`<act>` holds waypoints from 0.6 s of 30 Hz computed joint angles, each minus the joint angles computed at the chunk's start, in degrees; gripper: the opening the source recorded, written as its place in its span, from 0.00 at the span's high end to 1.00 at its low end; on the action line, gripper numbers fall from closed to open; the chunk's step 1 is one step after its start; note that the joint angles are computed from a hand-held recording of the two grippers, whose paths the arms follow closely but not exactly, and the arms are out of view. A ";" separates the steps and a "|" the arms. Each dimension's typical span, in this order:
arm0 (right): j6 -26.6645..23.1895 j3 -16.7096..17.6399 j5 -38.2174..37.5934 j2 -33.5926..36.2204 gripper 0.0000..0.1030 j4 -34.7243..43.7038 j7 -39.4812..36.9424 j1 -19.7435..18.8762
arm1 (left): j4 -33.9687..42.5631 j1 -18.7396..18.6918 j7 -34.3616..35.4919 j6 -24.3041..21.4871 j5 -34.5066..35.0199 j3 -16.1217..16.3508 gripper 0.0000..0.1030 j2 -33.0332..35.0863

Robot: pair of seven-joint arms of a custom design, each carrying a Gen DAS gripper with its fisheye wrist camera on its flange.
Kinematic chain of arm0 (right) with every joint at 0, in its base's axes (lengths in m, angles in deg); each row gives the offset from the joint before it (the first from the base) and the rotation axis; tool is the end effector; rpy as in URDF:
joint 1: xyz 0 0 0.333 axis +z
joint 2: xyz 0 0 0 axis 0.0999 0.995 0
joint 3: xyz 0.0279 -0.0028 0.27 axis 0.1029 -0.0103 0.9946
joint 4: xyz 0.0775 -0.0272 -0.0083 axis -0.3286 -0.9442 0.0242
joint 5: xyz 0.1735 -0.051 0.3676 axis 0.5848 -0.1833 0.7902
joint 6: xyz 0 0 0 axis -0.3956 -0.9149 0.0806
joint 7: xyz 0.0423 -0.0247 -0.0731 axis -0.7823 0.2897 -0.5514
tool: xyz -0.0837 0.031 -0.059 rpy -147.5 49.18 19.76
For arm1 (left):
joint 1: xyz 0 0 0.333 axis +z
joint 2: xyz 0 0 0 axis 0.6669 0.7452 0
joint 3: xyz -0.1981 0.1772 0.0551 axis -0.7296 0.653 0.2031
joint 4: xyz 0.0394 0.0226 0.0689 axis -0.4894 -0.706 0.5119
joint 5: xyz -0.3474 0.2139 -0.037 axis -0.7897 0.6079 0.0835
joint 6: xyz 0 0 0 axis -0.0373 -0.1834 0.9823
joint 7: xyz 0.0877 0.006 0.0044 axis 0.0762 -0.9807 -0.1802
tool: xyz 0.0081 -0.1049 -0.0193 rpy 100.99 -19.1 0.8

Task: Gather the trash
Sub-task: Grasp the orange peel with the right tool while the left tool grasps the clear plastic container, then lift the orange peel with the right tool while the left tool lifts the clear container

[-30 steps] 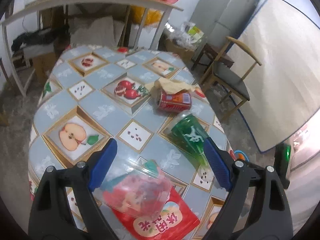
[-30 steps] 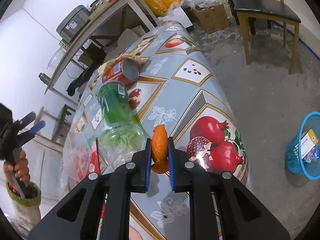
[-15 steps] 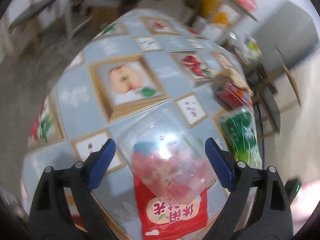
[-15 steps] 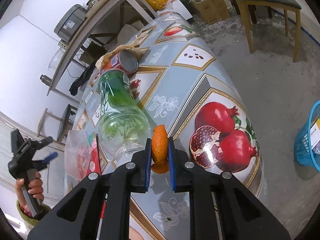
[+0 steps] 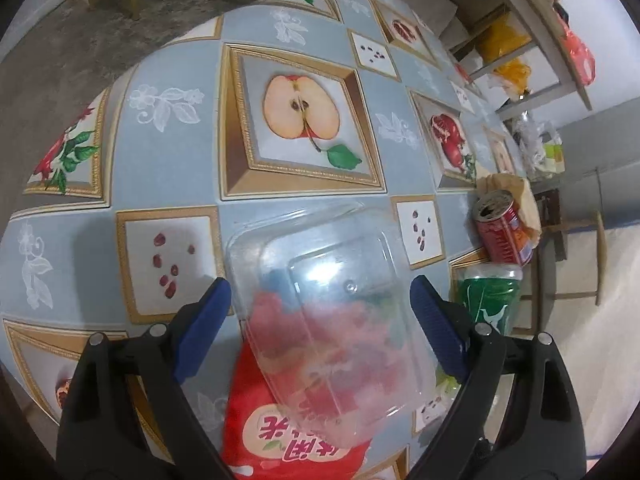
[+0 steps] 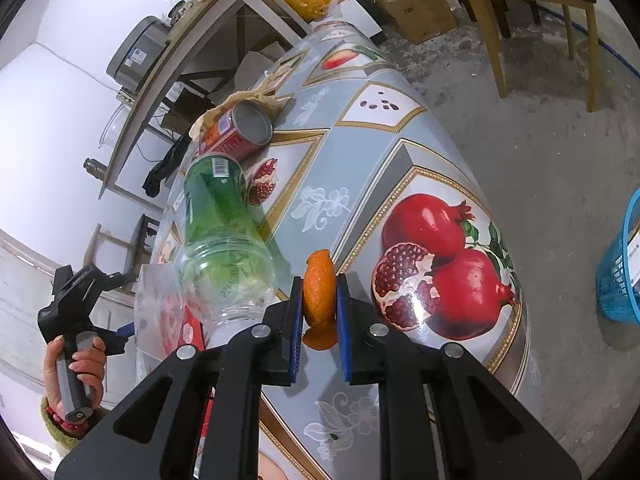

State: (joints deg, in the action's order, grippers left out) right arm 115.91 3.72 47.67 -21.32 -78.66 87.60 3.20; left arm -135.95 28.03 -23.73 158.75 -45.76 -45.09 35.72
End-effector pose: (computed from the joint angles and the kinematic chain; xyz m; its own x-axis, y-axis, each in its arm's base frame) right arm 0.5091 -0.0539 0.5831 0.3427 -0.7264 -0.5958 -0.9186 -0.1261 -0.3746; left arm 0.3479 -0.2027 0.6368 0.8369 -0.3326 0.4347 -0.2877 -0.9430 -0.1675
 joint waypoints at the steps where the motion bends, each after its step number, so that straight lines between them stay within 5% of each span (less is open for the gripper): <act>1: -0.12 -0.04 -0.01 0.07 0.85 0.04 -0.02 -0.03 | 0.74 -0.06 0.79 -0.34 0.12 0.14 0.16 0.90; 18: -0.47 0.06 0.37 1.23 0.85 0.61 -0.09 -0.41 | 12.21 1.01 19.52 -3.66 -1.36 2.91 0.15 13.31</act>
State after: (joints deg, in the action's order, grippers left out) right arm 115.44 3.78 48.04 -20.09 -78.05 87.52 2.79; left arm -123.75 29.04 -4.21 155.09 -47.12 -42.18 49.03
